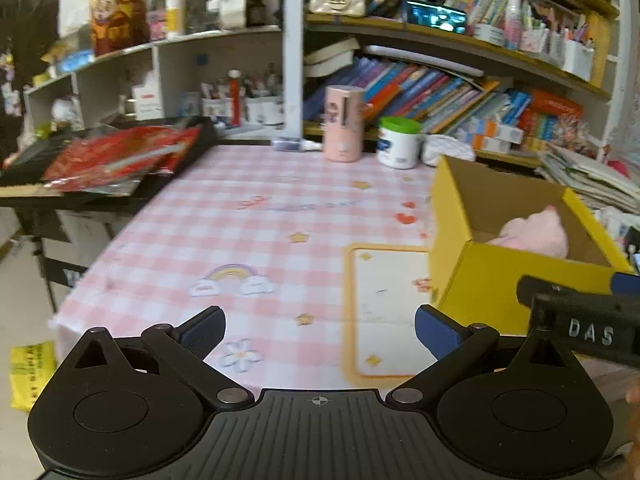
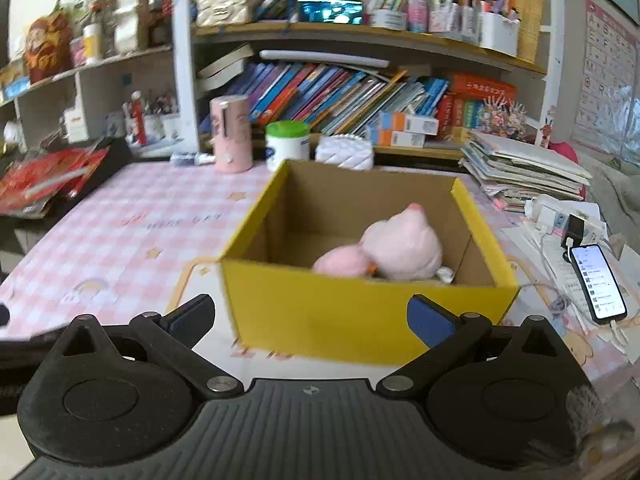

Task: Organize objects
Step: 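Lift both open grippers out of the box and pull back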

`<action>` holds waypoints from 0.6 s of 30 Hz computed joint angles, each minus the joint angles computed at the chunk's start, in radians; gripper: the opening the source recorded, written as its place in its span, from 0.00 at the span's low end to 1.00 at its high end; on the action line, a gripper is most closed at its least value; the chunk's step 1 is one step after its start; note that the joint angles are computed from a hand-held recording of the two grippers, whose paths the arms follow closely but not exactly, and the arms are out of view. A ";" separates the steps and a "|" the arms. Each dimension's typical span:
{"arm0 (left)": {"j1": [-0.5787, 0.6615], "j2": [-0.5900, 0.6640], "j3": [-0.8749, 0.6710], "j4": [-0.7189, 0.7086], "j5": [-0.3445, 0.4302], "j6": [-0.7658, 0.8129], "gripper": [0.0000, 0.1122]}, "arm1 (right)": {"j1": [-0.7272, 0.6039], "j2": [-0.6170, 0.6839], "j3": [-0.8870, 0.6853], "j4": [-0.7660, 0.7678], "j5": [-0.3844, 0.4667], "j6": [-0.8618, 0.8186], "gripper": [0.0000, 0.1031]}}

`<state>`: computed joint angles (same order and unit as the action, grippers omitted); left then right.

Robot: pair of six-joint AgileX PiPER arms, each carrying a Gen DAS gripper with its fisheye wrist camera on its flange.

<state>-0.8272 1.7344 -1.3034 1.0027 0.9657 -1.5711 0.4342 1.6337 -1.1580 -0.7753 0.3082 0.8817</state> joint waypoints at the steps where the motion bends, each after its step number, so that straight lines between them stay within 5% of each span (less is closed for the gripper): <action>1: -0.010 -0.006 0.010 0.007 0.024 -0.012 0.91 | 0.025 -0.008 0.013 -0.052 0.023 0.060 1.00; 6: -0.051 -0.031 0.063 0.022 0.133 -0.041 0.91 | 0.114 -0.029 0.047 -0.107 0.112 0.158 1.00; 12: -0.085 -0.084 0.169 0.007 0.122 -0.023 0.91 | 0.203 -0.072 0.114 -0.352 0.177 0.503 1.00; 18: -0.121 -0.141 0.237 0.049 0.101 -0.044 0.91 | 0.273 -0.077 0.108 -0.272 0.168 0.423 1.00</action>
